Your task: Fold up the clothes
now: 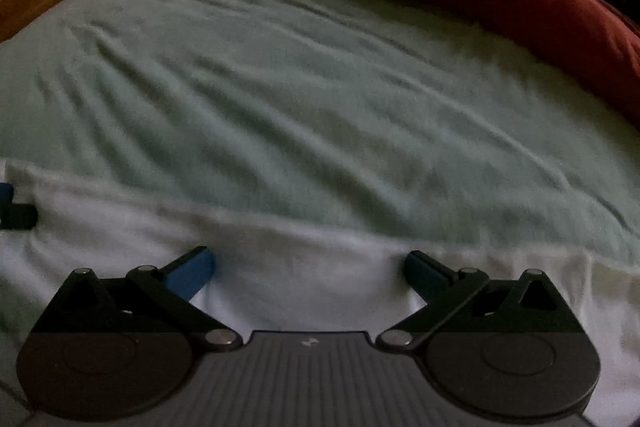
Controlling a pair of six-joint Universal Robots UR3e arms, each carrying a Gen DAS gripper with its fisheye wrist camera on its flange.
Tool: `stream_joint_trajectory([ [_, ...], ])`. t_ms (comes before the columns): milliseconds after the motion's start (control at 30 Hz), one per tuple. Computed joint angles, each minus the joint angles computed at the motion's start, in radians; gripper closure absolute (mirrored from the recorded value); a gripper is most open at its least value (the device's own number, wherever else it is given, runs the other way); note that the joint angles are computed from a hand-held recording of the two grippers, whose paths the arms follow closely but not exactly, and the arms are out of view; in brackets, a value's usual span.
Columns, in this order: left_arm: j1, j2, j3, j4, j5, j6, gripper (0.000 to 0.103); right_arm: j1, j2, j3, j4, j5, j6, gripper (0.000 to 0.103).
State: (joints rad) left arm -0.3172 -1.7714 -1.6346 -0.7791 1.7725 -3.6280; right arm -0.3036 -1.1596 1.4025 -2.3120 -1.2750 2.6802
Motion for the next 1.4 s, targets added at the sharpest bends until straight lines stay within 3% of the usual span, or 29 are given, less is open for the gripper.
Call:
stream_joint_trajectory([
  [133, 0.014, 0.055, -0.020, 0.035, -0.015, 0.021, 0.044, -0.012, 0.032, -0.129, 0.124, 0.036, -0.008, 0.000],
  [267, 0.033, 0.153, -0.075, -0.013, -0.113, 0.062, 0.043, -0.056, -0.125, -0.040, 0.252, 0.104, -0.064, 0.000],
  [367, 0.031, 0.156, -0.099, -0.057, -0.137, 0.068, 0.042, -0.039, -0.197, 0.046, 0.298, 0.106, -0.094, 0.000],
  [467, 0.025, 0.115, -0.139, 0.011, -0.085, 0.083, 0.038, 0.036, -0.184, 0.150, 0.123, 0.044, -0.047, 0.000],
  [567, 0.041, 0.100, -0.136, 0.063, -0.046, 0.079, 0.041, 0.087, -0.105, 0.121, -0.002, 0.062, 0.018, 0.000],
  [633, 0.055, 0.116, -0.109, 0.042, -0.054, 0.074, 0.044, 0.088, -0.077, 0.061, 0.036, 0.109, 0.034, 0.000],
  [767, 0.074, 0.139, -0.053, 0.000, -0.071, 0.065, 0.043, -0.014, -0.274, 0.178, 0.119, 0.223, -0.004, 0.000],
  [867, 0.051, 0.128, -0.011, -0.028, -0.112, 0.080, 0.043, -0.136, -0.505, 0.350, 0.144, 0.203, -0.050, 0.000],
  [1033, -0.012, 0.041, 0.081, -0.030, -0.161, 0.105, 0.043, -0.330, -0.769, 0.534, 0.210, 0.039, -0.088, 0.000],
  [1167, -0.050, -0.028, 0.158, -0.041, -0.181, 0.099, 0.042, -0.433, -0.805, 0.575, 0.316, 0.099, -0.080, 0.000],
  [1300, -0.059, -0.069, 0.227, -0.083, -0.219, 0.105, 0.042, -0.365, -0.792, 0.586, 0.391, 0.129, 0.009, 0.000],
  [1400, -0.070, -0.104, 0.298, -0.117, -0.251, 0.136, 0.042, -0.398, -0.865, 0.560, 0.571, 0.162, -0.082, 0.000],
])
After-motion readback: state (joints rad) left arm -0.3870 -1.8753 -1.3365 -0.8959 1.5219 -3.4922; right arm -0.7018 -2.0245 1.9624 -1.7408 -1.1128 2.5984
